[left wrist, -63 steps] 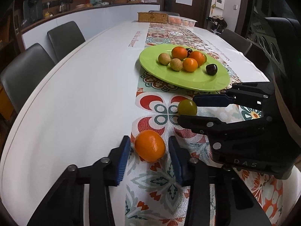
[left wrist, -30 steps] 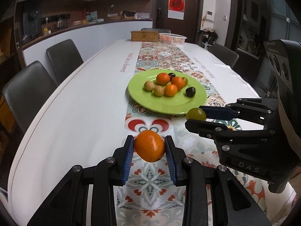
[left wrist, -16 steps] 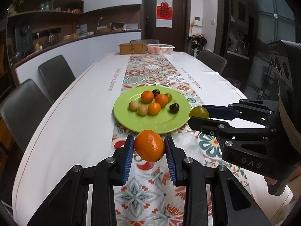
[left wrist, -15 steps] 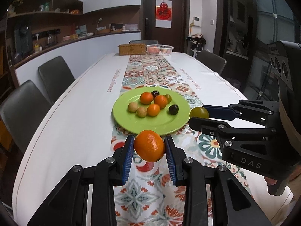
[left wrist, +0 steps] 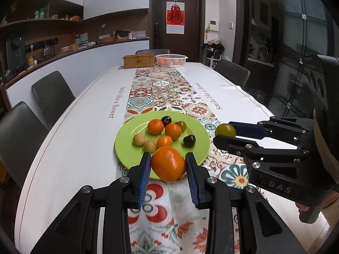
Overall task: Organize fruits
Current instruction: 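Carry the tangerine and tomato over the green plate and lower them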
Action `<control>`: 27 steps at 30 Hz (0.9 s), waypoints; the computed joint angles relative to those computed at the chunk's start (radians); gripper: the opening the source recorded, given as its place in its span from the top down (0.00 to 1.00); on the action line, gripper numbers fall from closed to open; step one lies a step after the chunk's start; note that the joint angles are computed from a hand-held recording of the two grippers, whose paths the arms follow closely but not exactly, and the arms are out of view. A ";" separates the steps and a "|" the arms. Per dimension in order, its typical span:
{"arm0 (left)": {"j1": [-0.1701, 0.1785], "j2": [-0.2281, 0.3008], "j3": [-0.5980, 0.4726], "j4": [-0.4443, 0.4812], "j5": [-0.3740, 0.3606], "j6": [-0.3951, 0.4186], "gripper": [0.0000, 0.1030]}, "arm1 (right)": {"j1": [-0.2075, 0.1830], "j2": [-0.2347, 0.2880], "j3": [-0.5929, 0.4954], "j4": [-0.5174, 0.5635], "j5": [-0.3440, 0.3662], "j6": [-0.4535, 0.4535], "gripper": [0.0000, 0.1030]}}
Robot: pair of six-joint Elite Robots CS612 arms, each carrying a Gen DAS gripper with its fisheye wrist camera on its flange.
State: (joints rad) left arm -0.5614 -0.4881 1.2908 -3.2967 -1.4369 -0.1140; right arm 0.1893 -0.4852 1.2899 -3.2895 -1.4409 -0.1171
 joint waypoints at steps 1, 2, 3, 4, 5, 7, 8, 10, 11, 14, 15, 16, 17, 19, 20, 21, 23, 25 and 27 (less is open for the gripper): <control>0.001 0.004 -0.009 0.004 -0.001 0.003 0.68 | -0.001 0.004 -0.010 0.005 -0.005 0.002 0.72; 0.002 0.008 -0.019 0.006 -0.003 0.007 0.68 | -0.002 0.006 -0.014 0.007 -0.008 0.003 0.72; 0.004 0.014 -0.033 0.012 -0.007 0.010 0.68 | -0.004 0.009 -0.021 0.011 -0.009 0.004 0.72; 0.007 0.020 -0.046 0.018 -0.012 0.012 0.68 | -0.005 0.013 -0.032 0.019 -0.011 0.005 0.72; 0.009 0.025 -0.056 0.023 -0.014 0.012 0.68 | -0.006 0.016 -0.037 0.022 -0.012 0.006 0.72; 0.014 0.037 -0.081 0.040 -0.025 0.010 0.68 | -0.007 0.024 -0.057 0.036 -0.015 0.004 0.72; 0.017 0.042 -0.093 0.049 -0.033 0.008 0.68 | -0.007 0.027 -0.063 0.040 -0.017 0.004 0.72; 0.023 0.053 -0.117 0.072 -0.042 0.005 0.68 | -0.008 0.038 -0.087 0.056 -0.019 0.003 0.72; 0.027 0.059 -0.131 0.085 -0.049 0.003 0.68 | -0.008 0.042 -0.094 0.062 -0.019 0.004 0.72; 0.035 0.075 -0.161 0.108 -0.066 -0.002 0.68 | -0.009 0.056 -0.123 0.083 -0.017 0.009 0.72; 0.039 0.082 -0.174 0.115 -0.074 -0.004 0.68 | -0.009 0.062 -0.133 0.090 -0.019 0.010 0.72; 0.041 0.087 -0.183 0.122 -0.079 -0.006 0.68 | -0.009 0.069 -0.147 0.100 -0.020 0.009 0.72; 0.044 0.095 -0.196 0.130 -0.088 -0.009 0.68 | -0.009 0.074 -0.156 0.107 -0.021 0.009 0.72; 0.050 0.108 -0.221 0.149 -0.103 -0.011 0.68 | -0.009 0.087 -0.180 0.126 -0.021 0.010 0.72; 0.052 0.115 -0.233 0.158 -0.108 -0.010 0.68 | -0.010 0.091 -0.186 0.131 -0.022 0.010 0.72; 0.054 0.122 -0.246 0.168 -0.114 -0.007 0.68 | -0.010 0.097 -0.197 0.139 -0.023 0.010 0.72; 0.057 0.138 -0.275 0.191 -0.122 0.000 0.68 | -0.011 0.108 -0.218 0.156 -0.024 0.012 0.72; 0.059 0.154 -0.306 0.213 -0.126 0.007 0.68 | -0.013 0.122 -0.242 0.176 -0.027 0.015 0.72; 0.062 0.171 -0.340 0.239 -0.129 0.013 0.68 | -0.015 0.134 -0.263 0.199 -0.028 0.019 0.72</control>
